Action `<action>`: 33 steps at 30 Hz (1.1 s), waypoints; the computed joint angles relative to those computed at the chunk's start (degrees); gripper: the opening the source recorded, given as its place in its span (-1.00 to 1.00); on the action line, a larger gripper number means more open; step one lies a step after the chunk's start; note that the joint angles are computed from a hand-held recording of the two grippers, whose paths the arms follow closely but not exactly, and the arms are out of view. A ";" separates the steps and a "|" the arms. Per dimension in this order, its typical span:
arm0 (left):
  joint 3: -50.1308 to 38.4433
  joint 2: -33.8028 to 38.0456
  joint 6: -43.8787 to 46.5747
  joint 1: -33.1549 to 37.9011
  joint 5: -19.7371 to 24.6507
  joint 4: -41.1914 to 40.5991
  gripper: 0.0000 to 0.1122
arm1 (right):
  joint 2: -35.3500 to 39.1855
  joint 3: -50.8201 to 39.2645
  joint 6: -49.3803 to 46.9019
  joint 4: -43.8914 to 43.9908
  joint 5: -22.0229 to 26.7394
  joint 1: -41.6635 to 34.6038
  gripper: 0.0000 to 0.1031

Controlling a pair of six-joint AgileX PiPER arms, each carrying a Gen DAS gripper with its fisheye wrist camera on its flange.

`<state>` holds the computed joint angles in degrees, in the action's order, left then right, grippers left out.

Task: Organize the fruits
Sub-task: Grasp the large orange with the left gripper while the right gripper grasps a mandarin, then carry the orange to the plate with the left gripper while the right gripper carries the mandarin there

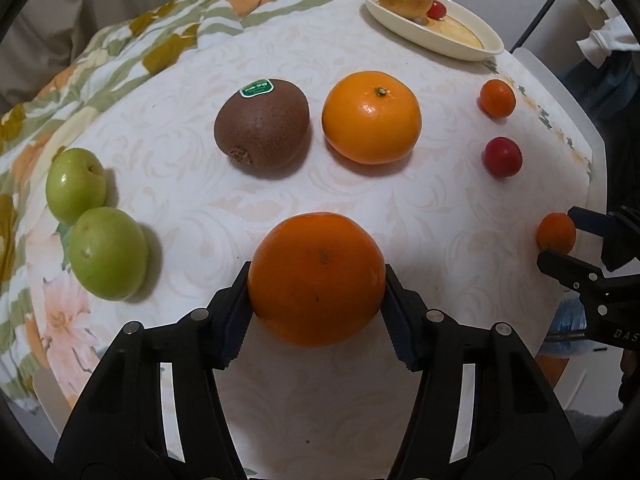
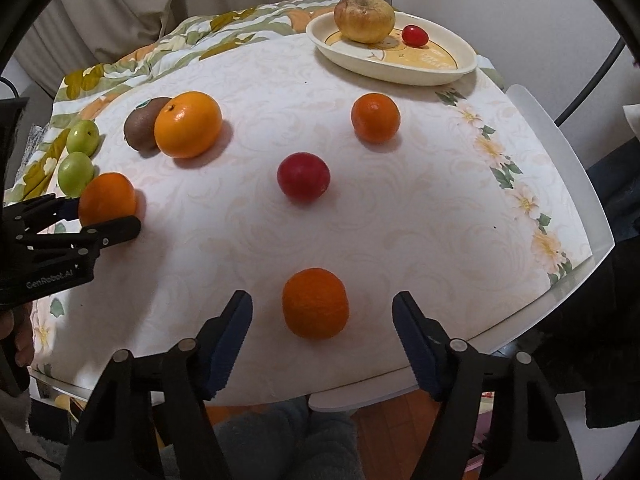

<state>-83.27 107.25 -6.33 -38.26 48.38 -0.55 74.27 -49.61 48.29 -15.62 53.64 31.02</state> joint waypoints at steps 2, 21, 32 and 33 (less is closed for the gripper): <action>0.07 -0.10 -0.71 -0.06 0.06 0.29 0.17 | 0.20 0.07 -0.45 0.28 0.04 -0.17 0.17; 5.23 -8.06 -7.17 -0.11 0.71 3.50 0.16 | -0.02 -5.07 -4.97 -0.47 1.52 1.79 -0.41; 1.39 -14.85 -11.91 -2.05 4.13 7.23 0.16 | -2.34 -12.62 -8.70 0.69 4.98 1.35 -0.41; 0.84 -15.06 -12.31 -2.26 4.11 7.53 0.16 | -2.47 -13.57 -9.34 0.80 5.32 0.88 -0.41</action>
<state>-82.43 92.19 -18.64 -40.52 52.48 6.98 71.79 -63.18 38.96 -14.83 58.97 31.90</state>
